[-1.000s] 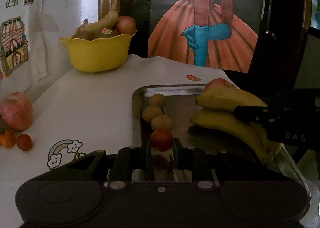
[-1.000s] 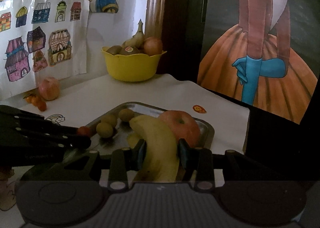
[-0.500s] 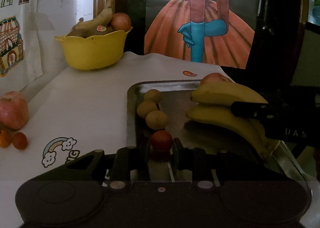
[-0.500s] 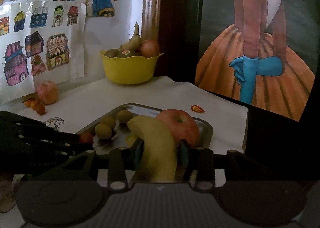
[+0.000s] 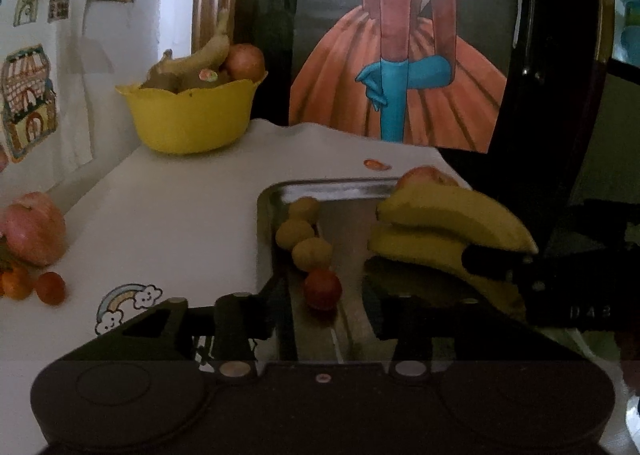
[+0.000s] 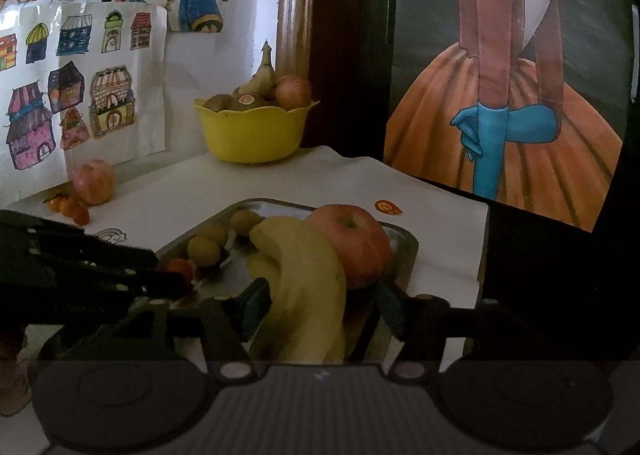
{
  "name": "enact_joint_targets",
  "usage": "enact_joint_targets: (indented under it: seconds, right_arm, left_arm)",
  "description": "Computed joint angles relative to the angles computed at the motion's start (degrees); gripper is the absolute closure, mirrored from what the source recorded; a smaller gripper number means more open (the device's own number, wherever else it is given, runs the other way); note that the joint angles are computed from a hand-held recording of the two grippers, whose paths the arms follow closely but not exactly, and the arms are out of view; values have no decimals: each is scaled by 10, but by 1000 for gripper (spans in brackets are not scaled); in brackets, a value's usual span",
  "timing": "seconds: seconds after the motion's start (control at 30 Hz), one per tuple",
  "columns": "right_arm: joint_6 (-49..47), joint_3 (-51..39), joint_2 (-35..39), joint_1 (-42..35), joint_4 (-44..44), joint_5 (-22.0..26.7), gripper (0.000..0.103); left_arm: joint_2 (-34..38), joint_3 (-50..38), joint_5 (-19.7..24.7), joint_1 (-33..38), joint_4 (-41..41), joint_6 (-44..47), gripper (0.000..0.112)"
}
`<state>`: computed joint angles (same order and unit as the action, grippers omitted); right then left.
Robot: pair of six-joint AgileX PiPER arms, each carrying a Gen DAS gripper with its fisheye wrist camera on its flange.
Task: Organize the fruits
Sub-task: 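Lower the tomato into the tray and open the left gripper while the right gripper releases the banana, then withdraw both open grippers from the tray toward the fruit pile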
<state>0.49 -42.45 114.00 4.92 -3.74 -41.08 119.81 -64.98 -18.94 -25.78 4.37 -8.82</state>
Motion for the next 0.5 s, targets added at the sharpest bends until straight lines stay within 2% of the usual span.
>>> enact_joint_targets:
  seconds: [0.03, 0.17, 0.37, 0.5]
  right_arm:
    - [1, 4, 0, 0, 0, -5, 23]
    - [8, 24, -10, 1, -4, -21, 17]
    - [10, 78, -45, 19, 18, -69, 2]
    - [7, 121, -81, 45, 47, -91, 0]
  left_arm:
    - [-6, 8, -8, 0, -4, 3, 59]
    - [-37, 51, -46, 1, -40, 33, 40]
    - [-94, 126, -105, 7, -59, 42, 14]
    - [-139, 184, -141, 16, -52, 34, 11]
